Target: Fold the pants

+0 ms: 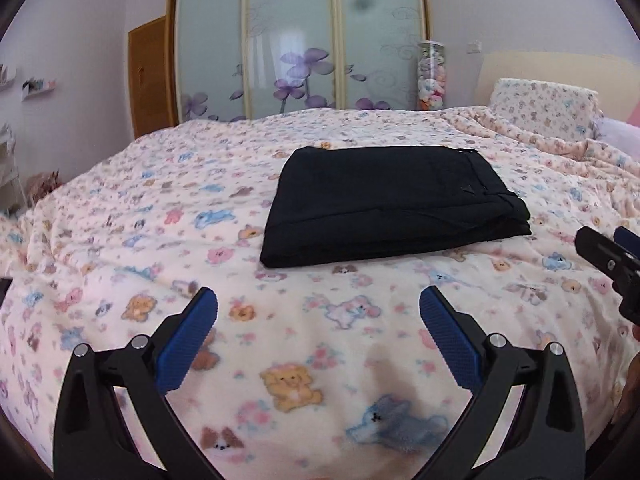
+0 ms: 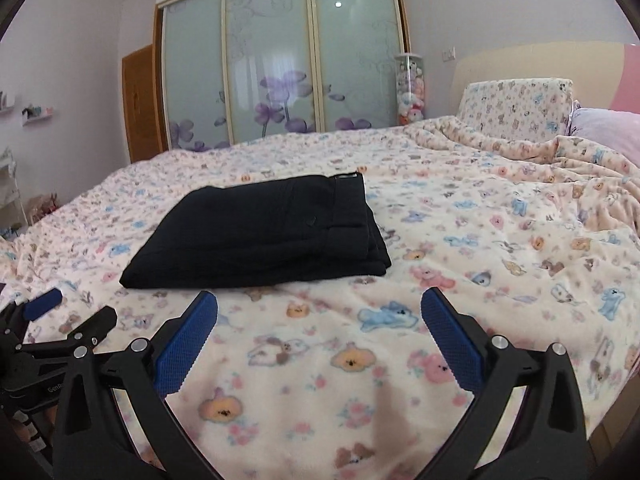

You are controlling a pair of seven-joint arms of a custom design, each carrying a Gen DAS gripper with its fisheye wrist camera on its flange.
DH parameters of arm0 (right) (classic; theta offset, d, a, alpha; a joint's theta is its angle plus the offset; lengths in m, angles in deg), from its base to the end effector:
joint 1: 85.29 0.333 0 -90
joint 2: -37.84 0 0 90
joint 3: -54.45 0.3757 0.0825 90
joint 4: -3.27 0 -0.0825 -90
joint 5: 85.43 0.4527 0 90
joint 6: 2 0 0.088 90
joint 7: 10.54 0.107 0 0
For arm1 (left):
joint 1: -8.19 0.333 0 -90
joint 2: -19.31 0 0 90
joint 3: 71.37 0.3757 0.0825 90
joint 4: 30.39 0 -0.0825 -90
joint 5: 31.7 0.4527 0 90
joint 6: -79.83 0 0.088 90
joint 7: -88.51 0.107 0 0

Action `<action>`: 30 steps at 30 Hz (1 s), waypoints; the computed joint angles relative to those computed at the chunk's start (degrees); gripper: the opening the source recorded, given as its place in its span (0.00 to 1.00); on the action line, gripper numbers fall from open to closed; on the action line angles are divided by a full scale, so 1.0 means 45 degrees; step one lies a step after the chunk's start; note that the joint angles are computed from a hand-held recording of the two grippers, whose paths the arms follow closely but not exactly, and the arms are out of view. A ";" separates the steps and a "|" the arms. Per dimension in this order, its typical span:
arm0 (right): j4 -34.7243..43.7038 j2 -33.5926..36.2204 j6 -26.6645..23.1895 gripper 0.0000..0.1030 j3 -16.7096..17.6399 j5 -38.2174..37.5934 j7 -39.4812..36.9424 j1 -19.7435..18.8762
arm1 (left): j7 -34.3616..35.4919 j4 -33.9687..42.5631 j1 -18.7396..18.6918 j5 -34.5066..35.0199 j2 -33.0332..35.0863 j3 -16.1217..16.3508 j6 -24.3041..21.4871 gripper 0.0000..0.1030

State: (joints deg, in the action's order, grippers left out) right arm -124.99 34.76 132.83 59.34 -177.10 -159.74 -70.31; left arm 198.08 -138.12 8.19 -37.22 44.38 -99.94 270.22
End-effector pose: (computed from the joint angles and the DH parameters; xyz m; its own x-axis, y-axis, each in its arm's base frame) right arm 0.5619 0.1888 0.4401 -0.5253 -0.8495 -0.0499 -0.3046 0.2425 -0.9211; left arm 0.6914 -0.3048 0.4397 -0.5353 -0.8445 -0.0194 -0.4040 0.2761 -0.8721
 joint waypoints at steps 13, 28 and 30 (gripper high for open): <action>0.0541 0.0661 0.0149 0.99 -0.0106 0.0275 -0.1143 0.0180 | -0.0164 0.0161 0.1354 -0.0171 0.0401 -0.1473 -0.0424 0.98; 0.0640 0.0796 -0.0106 0.99 -0.0192 0.0635 -0.1514 0.0306 | 0.0207 0.0112 0.1143 -0.0511 0.0298 -0.1342 -0.0462 0.98; 0.0644 0.0801 -0.0109 0.99 -0.0198 0.0677 -0.1559 0.0302 | 0.0238 0.0116 0.1141 -0.0513 0.0311 -0.1354 -0.0470 0.98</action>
State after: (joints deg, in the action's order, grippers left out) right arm -122.09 38.37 132.34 58.45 -174.05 -166.76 -68.95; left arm 199.15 -137.59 13.33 -39.53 45.77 -106.03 268.10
